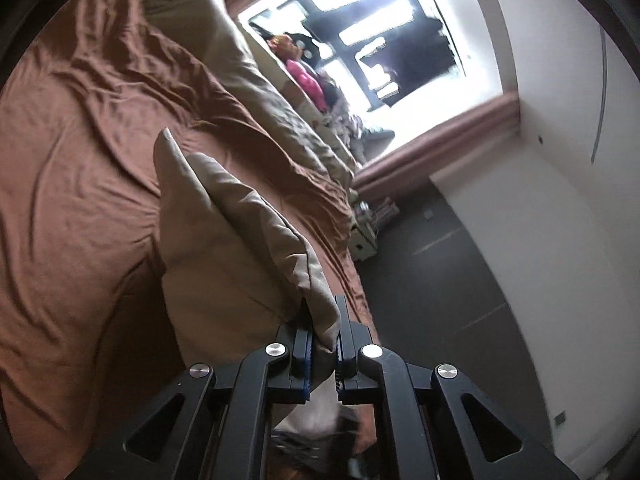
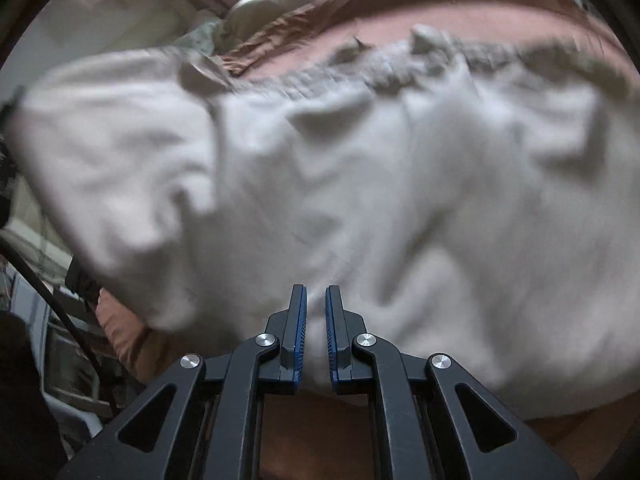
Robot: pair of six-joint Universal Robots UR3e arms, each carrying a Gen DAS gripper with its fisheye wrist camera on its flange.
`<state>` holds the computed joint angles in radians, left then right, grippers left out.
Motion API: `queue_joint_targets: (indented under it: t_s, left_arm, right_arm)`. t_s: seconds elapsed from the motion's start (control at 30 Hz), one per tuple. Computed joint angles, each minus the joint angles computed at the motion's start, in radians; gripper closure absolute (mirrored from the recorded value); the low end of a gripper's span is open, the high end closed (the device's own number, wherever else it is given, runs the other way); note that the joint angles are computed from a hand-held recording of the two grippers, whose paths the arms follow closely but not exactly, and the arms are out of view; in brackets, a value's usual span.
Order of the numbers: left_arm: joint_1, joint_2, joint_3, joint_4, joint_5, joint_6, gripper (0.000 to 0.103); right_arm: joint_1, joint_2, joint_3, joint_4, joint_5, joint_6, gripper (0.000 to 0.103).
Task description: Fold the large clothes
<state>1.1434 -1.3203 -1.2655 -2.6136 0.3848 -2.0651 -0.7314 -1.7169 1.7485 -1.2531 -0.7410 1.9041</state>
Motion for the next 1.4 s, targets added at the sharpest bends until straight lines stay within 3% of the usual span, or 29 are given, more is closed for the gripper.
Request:
queue_joint_targets:
  t_s: [0.07,0.23,0.37,0.5,0.63,0.77,0.87,1.1,1.17,1.27,1.3,1.37,1.4]
  left_arm:
    - [-0.056,0.017,-0.007,0.089,-0.011,-0.092,0.096]
    - [-0.226,0.043,-0.041,0.399,-0.055,-0.372,0.096]
    - [-0.384,0.026,-0.108,0.790,-0.052,-0.675,0.096]
    - [-0.593,-0.077,-0.132,1.244,0.023,-1.016,0.096]
    - [-0.802,-0.225,-0.039,1.470,0.132,-1.205,0.096]
    - [-1.015,-0.437,0.146,1.569,0.259,-1.320,0.096]
    - [-1.146,-0.610,0.309,1.575,0.335,-1.365,0.096]
    - [-1.338,-0.857,0.517,1.433,0.425,-1.335,0.093]
    - [-1.359,-0.897,0.565,1.345,0.422,-1.300,0.084]
    - [-1.342,-0.905,0.544,1.260,0.339,-1.222,0.065]
    - [-1.333,-0.894,0.534,1.261,0.350,-1.210,0.046]
    - [-1.312,-0.830,0.449,1.331,0.377,-1.209,0.030]
    - [-1.303,-0.790,0.392,1.373,0.387,-1.215,0.027]
  right_arm:
    - [-0.010,0.023,0.040,-0.025,0.010,-0.005,0.098]
    - [-0.086,0.115,-0.079,0.228,0.034,-0.181,0.098]
    - [-0.206,0.163,-0.173,0.432,0.045,-0.361,0.094]
    - [-0.317,0.282,-0.317,0.580,0.045,-0.455,0.094]
    - [-0.413,0.400,-0.433,0.664,0.035,-0.501,0.094]
    - [-0.499,0.502,-0.517,0.716,0.013,-0.525,0.094]
    - [-0.564,0.571,-0.564,0.718,-0.001,-0.522,0.094]
    - [-0.652,0.773,-0.683,0.629,-0.029,-0.418,0.094]
    - [-0.670,0.812,-0.712,0.622,-0.035,-0.403,0.094]
    - [-0.690,0.864,-0.752,0.623,-0.038,-0.382,0.094]
    - [-0.697,0.870,-0.760,0.630,-0.037,-0.381,0.094]
    - [-0.716,0.867,-0.757,0.642,-0.045,-0.387,0.094]
    - [-0.719,0.873,-0.767,0.652,-0.045,-0.389,0.094]
